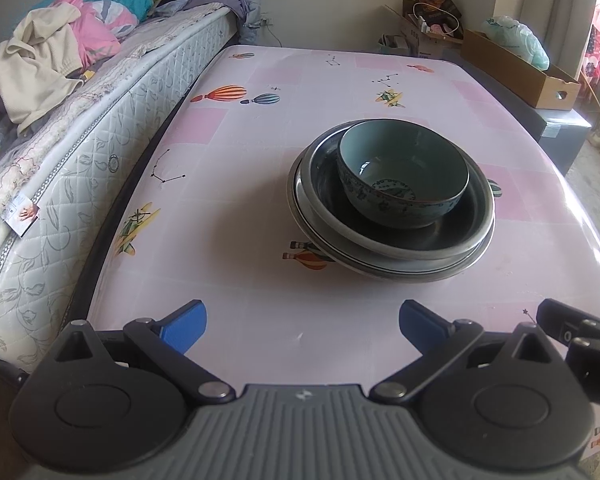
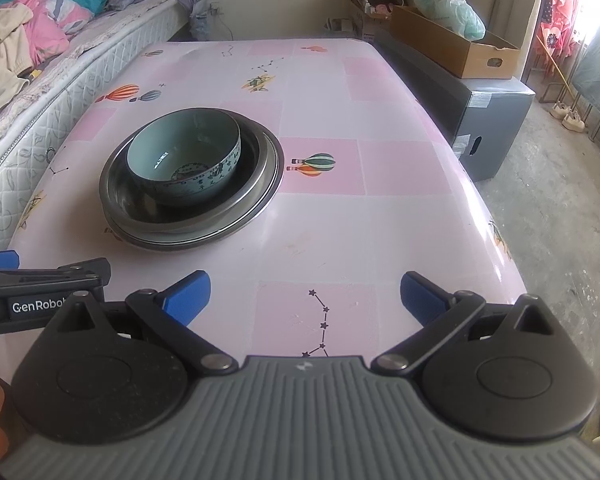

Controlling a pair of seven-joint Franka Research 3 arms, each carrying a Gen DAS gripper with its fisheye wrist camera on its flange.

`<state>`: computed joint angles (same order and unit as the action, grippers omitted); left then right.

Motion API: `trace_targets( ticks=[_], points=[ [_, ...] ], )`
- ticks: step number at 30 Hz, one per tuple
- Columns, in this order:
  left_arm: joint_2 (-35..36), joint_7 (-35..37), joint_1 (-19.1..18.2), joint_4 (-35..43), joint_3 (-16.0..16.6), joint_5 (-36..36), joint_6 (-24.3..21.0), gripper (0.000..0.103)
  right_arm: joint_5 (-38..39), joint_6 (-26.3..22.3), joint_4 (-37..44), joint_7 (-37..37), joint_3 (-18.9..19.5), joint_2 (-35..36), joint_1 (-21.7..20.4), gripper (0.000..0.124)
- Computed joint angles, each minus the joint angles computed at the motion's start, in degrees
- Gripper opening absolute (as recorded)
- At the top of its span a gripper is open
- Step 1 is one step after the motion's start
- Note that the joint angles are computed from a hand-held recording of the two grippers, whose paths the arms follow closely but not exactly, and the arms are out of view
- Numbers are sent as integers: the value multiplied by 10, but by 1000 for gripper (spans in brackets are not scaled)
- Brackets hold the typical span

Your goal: Organize plates and bowls

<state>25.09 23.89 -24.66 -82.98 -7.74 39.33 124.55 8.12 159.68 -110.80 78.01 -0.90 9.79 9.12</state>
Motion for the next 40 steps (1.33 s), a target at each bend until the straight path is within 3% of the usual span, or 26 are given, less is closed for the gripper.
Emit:
trace_targets(
  ticks=[40],
  points=[
    [-1,1,0,0,1,1,-4,103,3,-9,4,0,1,-1,0,102]
  ],
)
